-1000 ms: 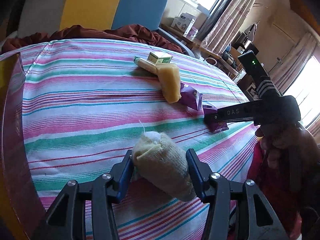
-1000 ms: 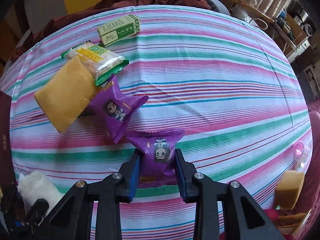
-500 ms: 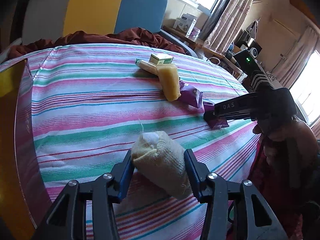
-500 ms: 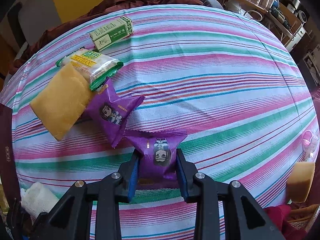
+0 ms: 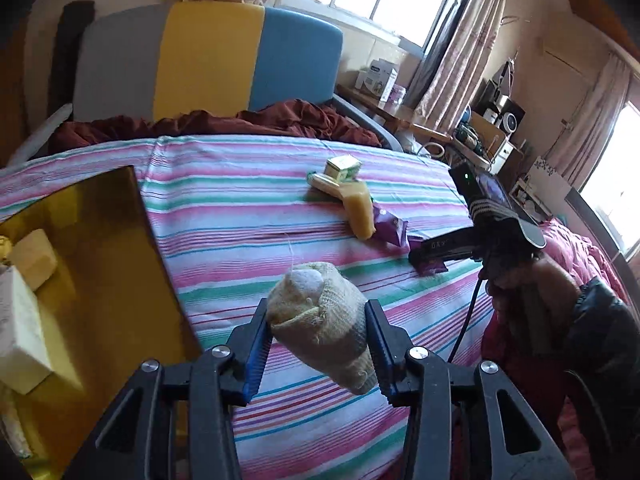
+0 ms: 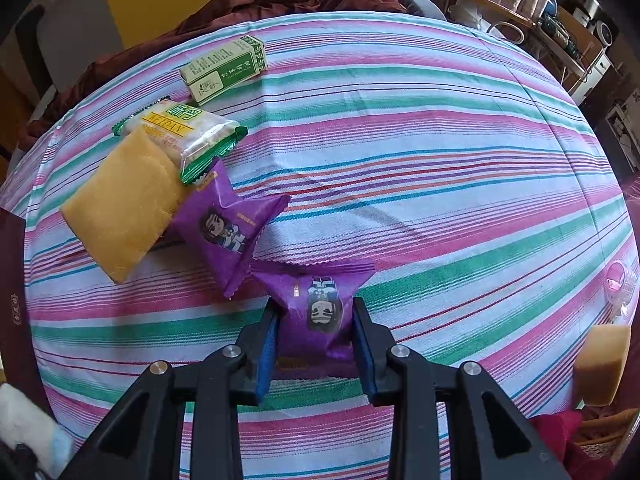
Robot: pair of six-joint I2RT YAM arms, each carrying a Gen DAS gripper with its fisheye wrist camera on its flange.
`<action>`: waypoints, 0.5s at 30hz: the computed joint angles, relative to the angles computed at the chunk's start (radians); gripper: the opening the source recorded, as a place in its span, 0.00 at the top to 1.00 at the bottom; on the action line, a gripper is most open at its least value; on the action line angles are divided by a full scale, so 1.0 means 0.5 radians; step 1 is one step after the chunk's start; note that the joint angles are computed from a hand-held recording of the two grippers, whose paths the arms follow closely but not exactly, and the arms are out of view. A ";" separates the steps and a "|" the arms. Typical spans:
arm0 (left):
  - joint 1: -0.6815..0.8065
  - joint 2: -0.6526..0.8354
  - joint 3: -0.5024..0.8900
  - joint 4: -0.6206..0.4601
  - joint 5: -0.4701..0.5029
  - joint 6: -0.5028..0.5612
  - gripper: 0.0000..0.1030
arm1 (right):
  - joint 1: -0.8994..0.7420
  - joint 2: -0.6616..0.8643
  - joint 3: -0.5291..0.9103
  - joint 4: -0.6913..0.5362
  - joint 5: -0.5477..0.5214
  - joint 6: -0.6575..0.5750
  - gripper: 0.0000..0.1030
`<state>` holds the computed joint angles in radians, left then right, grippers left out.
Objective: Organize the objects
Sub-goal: 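Carry the white knit sock into the gold tray and open the left tool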
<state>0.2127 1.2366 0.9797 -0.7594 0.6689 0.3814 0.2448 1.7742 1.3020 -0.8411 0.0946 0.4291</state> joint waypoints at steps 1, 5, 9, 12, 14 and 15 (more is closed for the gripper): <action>0.142 -0.007 0.052 -0.089 0.062 0.101 0.56 | -0.003 -0.004 -0.003 -0.002 0.003 -0.008 0.67; 0.697 0.093 0.259 -0.362 0.228 0.508 0.56 | -0.018 -0.021 -0.015 -0.009 0.016 -0.037 0.67; 1.082 0.316 0.384 -0.393 0.164 0.722 0.56 | -0.031 -0.037 -0.026 -0.019 0.036 -0.066 0.67; 1.237 0.508 0.457 -0.380 0.082 0.732 0.56 | -0.050 -0.053 -0.038 -0.023 0.039 -0.088 0.67; 1.286 0.565 0.447 -0.341 0.036 0.743 0.56 | -0.060 -0.062 -0.044 -0.026 0.047 -0.104 0.67; 1.305 0.576 0.433 -0.326 0.025 0.761 0.56 | -0.065 -0.066 -0.046 -0.029 0.051 -0.112 0.67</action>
